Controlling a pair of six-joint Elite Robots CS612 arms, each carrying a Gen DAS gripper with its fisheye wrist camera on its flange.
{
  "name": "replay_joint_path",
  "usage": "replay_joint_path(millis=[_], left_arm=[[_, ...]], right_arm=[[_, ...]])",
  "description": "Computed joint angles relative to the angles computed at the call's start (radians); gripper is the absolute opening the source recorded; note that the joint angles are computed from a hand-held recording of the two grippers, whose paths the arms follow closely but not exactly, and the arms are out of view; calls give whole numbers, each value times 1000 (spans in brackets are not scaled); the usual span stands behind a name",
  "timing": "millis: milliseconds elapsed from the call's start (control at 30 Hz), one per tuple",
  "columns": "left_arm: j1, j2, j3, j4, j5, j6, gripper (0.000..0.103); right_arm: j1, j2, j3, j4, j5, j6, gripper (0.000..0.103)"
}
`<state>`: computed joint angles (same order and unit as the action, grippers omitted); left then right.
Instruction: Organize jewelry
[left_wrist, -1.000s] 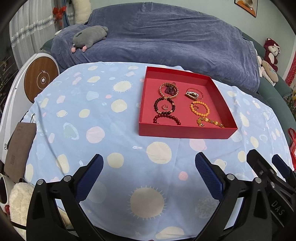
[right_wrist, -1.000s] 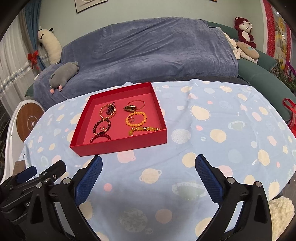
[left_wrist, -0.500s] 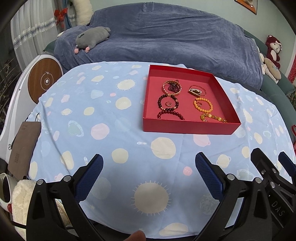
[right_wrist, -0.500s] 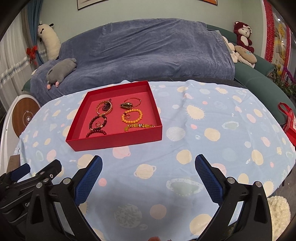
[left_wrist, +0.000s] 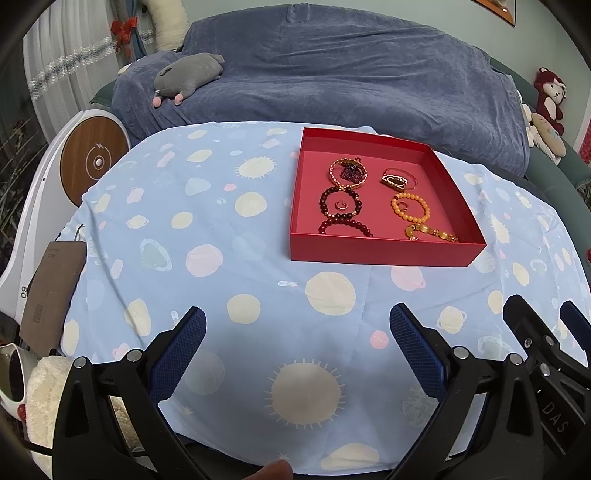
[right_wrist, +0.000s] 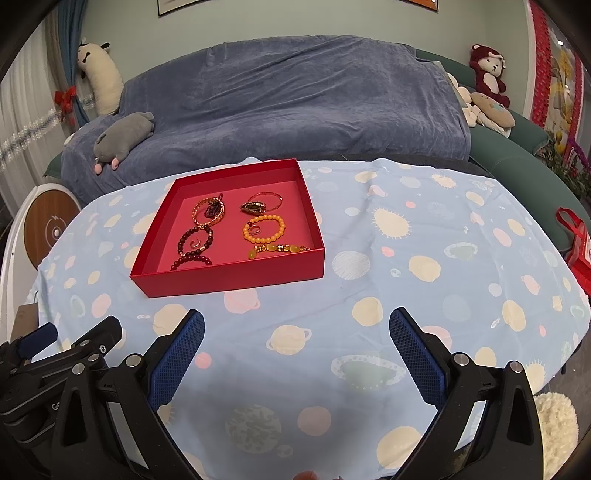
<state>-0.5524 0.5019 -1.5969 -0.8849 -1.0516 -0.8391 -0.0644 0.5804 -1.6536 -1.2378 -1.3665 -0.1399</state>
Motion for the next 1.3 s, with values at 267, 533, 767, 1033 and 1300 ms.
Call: replay_joint_path(millis=[267, 533, 767, 1033, 1300], left_arm=[[-1, -2, 1, 7, 11, 2, 95], [-2, -5, 3, 12, 20, 7, 95], [-3, -10, 8, 20, 26, 7, 95], [-3, -14, 14, 31, 33, 1, 95], [-4, -16, 16, 34, 33, -2, 95]], right_arm=[[1, -1, 4, -6, -3, -5, 97], [1, -1, 3, -6, -4, -8, 97], [2, -2, 5, -5, -4, -7, 97], [2, -1, 4, -7, -4, -4, 97], [3, -2, 5, -8, -6, -6, 97]])
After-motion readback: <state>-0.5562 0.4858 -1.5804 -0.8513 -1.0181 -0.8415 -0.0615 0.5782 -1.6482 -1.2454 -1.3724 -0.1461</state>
